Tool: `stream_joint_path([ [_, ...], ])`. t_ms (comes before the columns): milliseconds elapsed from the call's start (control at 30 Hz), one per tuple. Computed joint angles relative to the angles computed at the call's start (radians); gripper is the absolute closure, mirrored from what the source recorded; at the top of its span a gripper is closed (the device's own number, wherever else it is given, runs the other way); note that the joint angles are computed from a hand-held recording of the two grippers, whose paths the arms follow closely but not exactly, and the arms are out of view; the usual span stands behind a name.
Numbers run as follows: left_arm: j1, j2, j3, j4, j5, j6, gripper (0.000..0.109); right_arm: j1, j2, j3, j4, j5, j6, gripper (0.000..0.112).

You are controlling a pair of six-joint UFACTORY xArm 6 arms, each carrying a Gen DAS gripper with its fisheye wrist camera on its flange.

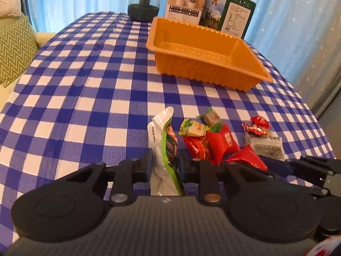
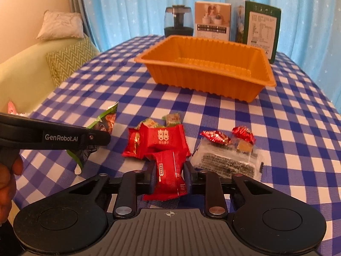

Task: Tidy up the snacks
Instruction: 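Carry the pouch and red packet into the orange tray and open both tools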

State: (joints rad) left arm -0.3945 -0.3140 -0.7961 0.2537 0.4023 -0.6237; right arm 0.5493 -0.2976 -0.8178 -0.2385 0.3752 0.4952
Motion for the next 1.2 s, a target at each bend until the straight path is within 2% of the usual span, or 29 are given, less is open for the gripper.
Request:
stream_joint_path([
  [233, -0.010, -0.007, -0.047, 0.023, -0.001, -0.027, 0.087, -0.025, -0.052, 0.005, -0.016, -0.029, 0.038, 0.086],
  [433, -0.008, 0.068, -0.168, 0.030, -0.004, 0.001, 0.087, -0.086, -0.017, -0.068, -0.002, -0.073, 0.006, 0.086],
  [733, 0.022, 0.324, -0.485, -0.036, -0.030, 0.130, 0.087, -0.205, 0.168, -0.275, 0.100, -0.128, -0.125, 0.086],
  [933, 0.040, 0.505, -0.679, -0.151, -0.026, 0.226, 0.087, -0.244, 0.331, -0.432, 0.205, -0.135, -0.239, 0.086],
  [1200, 0.057, 0.684, -0.874, -0.256, 0.009, 0.300, 0.087, -0.273, 0.492, -0.574, 0.299, -0.074, -0.309, 0.086],
])
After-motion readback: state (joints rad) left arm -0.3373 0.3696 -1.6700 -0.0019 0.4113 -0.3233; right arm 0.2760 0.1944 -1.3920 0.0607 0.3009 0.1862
